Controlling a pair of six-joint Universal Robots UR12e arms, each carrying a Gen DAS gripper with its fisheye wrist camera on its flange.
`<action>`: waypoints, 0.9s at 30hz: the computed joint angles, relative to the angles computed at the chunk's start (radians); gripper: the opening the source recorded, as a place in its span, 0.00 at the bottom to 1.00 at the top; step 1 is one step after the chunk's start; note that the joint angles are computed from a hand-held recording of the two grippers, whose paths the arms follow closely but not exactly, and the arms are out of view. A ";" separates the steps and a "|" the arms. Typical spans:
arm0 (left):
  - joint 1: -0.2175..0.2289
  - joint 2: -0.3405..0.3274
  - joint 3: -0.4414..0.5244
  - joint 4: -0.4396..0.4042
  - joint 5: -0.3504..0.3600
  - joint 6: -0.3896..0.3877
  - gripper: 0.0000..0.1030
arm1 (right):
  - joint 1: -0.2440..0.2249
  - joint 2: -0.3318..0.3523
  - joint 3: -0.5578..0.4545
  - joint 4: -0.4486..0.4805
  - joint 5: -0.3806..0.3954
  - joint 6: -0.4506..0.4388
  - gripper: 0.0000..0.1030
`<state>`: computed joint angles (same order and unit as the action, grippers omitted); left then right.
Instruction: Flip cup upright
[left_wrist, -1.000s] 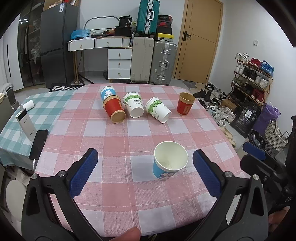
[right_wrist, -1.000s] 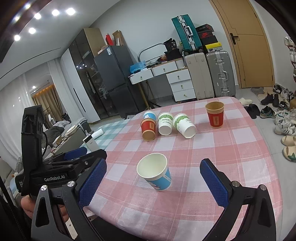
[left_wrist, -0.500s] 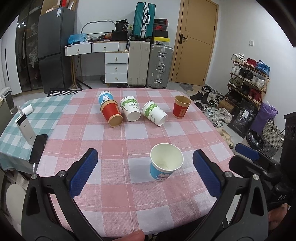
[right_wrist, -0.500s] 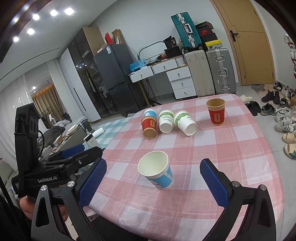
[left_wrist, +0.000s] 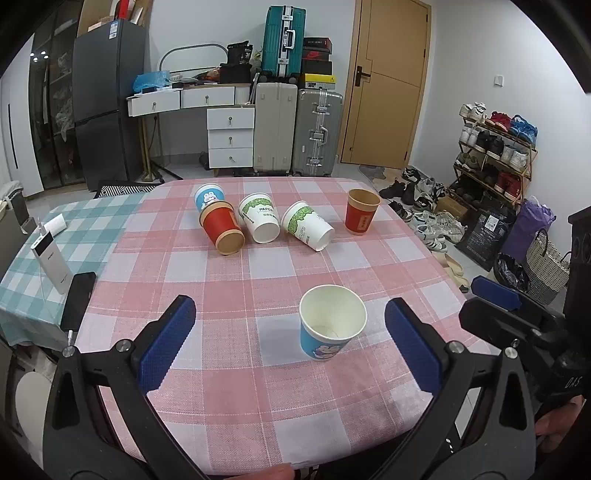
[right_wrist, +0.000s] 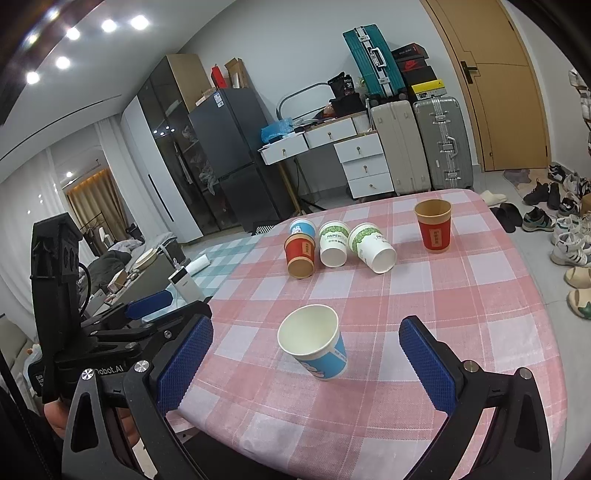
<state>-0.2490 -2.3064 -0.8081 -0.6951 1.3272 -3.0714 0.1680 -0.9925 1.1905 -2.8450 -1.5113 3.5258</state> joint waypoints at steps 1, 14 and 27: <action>0.000 0.000 0.001 -0.002 -0.001 -0.001 0.99 | 0.000 0.000 0.000 0.000 0.000 -0.002 1.00; 0.001 -0.002 0.001 -0.004 -0.003 -0.004 0.99 | 0.004 -0.005 0.005 -0.007 0.000 -0.005 1.00; 0.000 -0.002 -0.004 -0.003 -0.001 -0.003 0.99 | 0.004 -0.008 0.008 -0.006 0.001 0.003 1.00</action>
<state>-0.2490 -2.3084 -0.8121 -0.6985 1.3263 -3.0740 0.1716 -1.0001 1.1988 -2.8509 -1.5100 3.5287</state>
